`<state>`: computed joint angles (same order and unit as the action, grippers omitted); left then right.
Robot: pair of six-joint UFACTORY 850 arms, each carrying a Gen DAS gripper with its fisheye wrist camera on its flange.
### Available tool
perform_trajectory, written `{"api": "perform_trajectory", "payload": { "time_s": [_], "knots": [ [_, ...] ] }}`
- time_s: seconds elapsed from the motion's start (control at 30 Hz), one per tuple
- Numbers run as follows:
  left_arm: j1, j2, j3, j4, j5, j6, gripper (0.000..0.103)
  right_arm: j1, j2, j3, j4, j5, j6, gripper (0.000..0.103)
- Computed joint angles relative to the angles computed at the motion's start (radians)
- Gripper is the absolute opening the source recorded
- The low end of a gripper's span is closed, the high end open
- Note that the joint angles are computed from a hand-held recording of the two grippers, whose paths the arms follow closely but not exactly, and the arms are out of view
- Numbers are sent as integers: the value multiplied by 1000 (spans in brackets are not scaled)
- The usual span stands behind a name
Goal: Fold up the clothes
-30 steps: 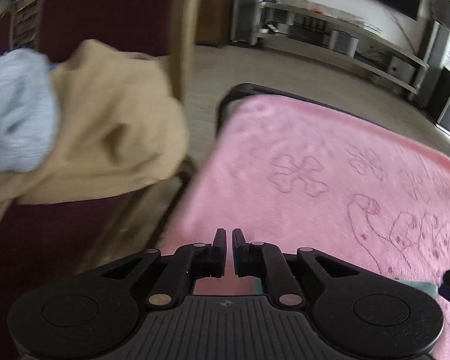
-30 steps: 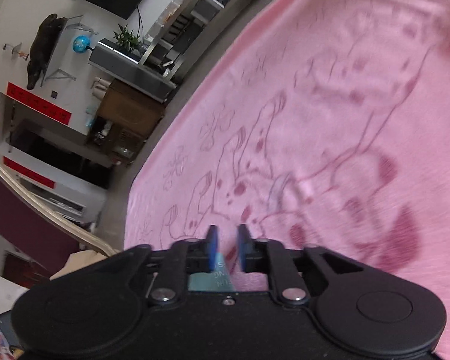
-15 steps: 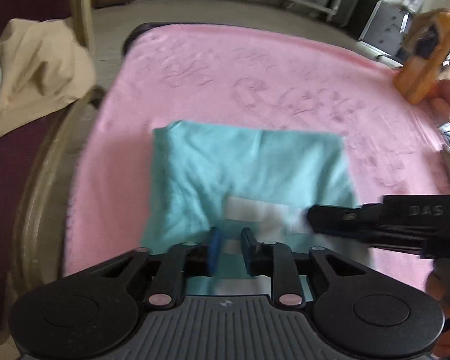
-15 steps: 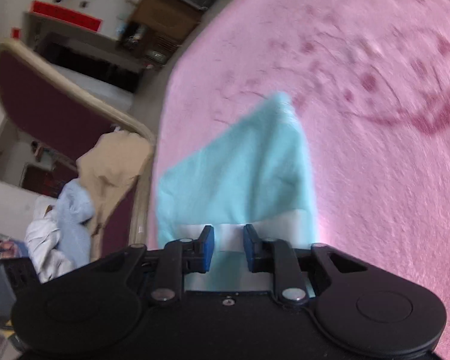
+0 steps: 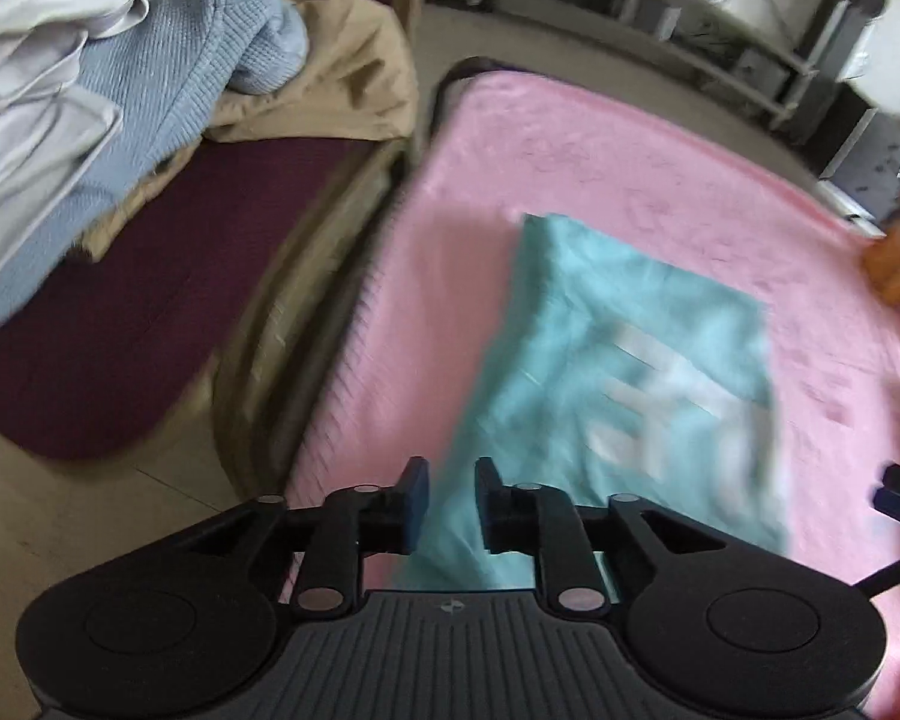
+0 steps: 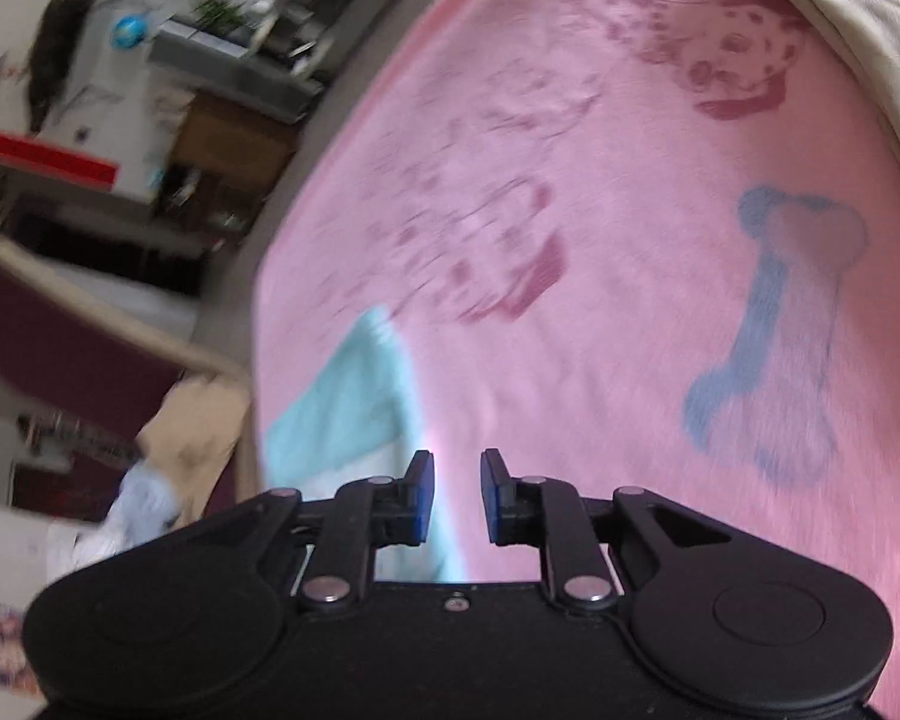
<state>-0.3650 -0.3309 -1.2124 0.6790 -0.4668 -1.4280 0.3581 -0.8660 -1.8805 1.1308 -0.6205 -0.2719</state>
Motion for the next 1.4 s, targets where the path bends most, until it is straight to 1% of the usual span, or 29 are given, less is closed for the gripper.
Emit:
{"api": "perform_trajectory", "payload": {
  "time_s": [0.07, 0.17, 0.2, 0.27, 0.33, 0.4, 0.43, 0.5, 0.57, 0.6, 0.63, 0.67, 0.7, 0.73, 0.8, 0.83, 0.87, 0.9, 0.97, 1.0, 1.03, 1.1, 1.13, 1.2, 1.23, 1.27, 1.3, 1.33, 1.4],
  "knots": [
    [-24, 18, 20, 29, 26, -15, 24, 13, 36, 33, -11, -14, -35, 18],
    [-54, -13, -5, 82, 17, -13, 25, 52, 38, 33, -5, -34, -84, 21],
    [-54, -26, -15, 81, 25, 4, 25, 64, 38, 38, -1, -36, -108, 21],
    [-41, -55, -33, 11, 68, 98, 27, 90, 25, 42, 15, -21, -145, 21],
    [-28, -96, -70, -80, 44, 212, 27, 104, 3, 41, 101, -1, -202, 21],
    [-34, -117, -92, -83, -5, 237, 28, 114, -22, 29, 122, 20, -203, 21],
    [-37, -115, -92, -80, -20, 241, 32, 117, -36, 17, 95, 29, -177, 13],
    [-39, -108, -88, -80, -61, 230, 33, 107, -37, 32, 78, 30, -175, 0],
    [-38, -99, -80, -88, -94, 223, 33, 84, -14, 68, 94, 16, -194, 0],
    [-31, -84, -66, -101, -86, 219, 32, 77, 6, 90, 72, 24, -170, 0],
    [-30, -62, -42, -98, -67, 196, 28, 70, 26, 110, 47, 32, -145, 3],
    [-31, -41, -18, -90, -44, 175, 21, 70, 50, 131, 3, 49, -121, 8],
    [-37, -21, 5, -73, -10, 154, 21, 68, 75, 161, -8, 68, -128, 16],
    [-42, -4, 25, -54, 25, 136, 21, 65, 79, 166, 23, 54, -171, 16],
    [-55, 13, 48, -5, 98, 112, 22, 58, 90, 191, 149, 14, -295, 16],
    [-63, 15, 51, 28, 113, 98, 24, 62, 86, 189, 174, -8, -321, 16],
    [-68, 10, 47, 35, 117, 105, 24, 65, 81, 187, 196, -29, -345, 16],
    [-70, -3, 33, 1, 111, 151, 24, 69, 76, 184, 215, -51, -366, 16],
    [-72, -32, 4, -94, 94, 263, 24, 80, 59, 168, 169, -78, -331, 16],
    [-70, -47, -13, -182, 66, 355, 24, 81, 53, 168, 143, -85, -296, 15],
    [-73, -58, -25, -231, 33, 406, 24, 83, 47, 168, 118, -94, -263, 8],
    [-81, -62, -33, -263, -5, 445, 25, 68, 43, 168, 115, -133, -226, 7],
    [-86, -55, -27, -260, -14, 441, 29, 65, 49, 166, 69, -134, -184, 7],
    [-91, -39, -12, -294, -21, 465, 30, 60, 59, 159, -25, -143, -102, 9],
    [-91, -31, -3, -322, -22, 485, 29, 58, 76, 174, -27, -134, -109, 15],
    [-91, -22, 8, -345, -18, 497, 28, 55, 93, 191, -24, -125, -123, 16],
    [-88, -5, 29, -346, 7, 481, 28, 53, 109, 208, -20, -117, -137, 20],
    [-84, 19, 56, -316, 48, 432, 28, 50, 126, 224, -17, -108, -150, 24],
    [-76, 58, 95, -204, 105, 286, 32, 45, 158, 255, -9, -91, -177, 24]
  ]
}}
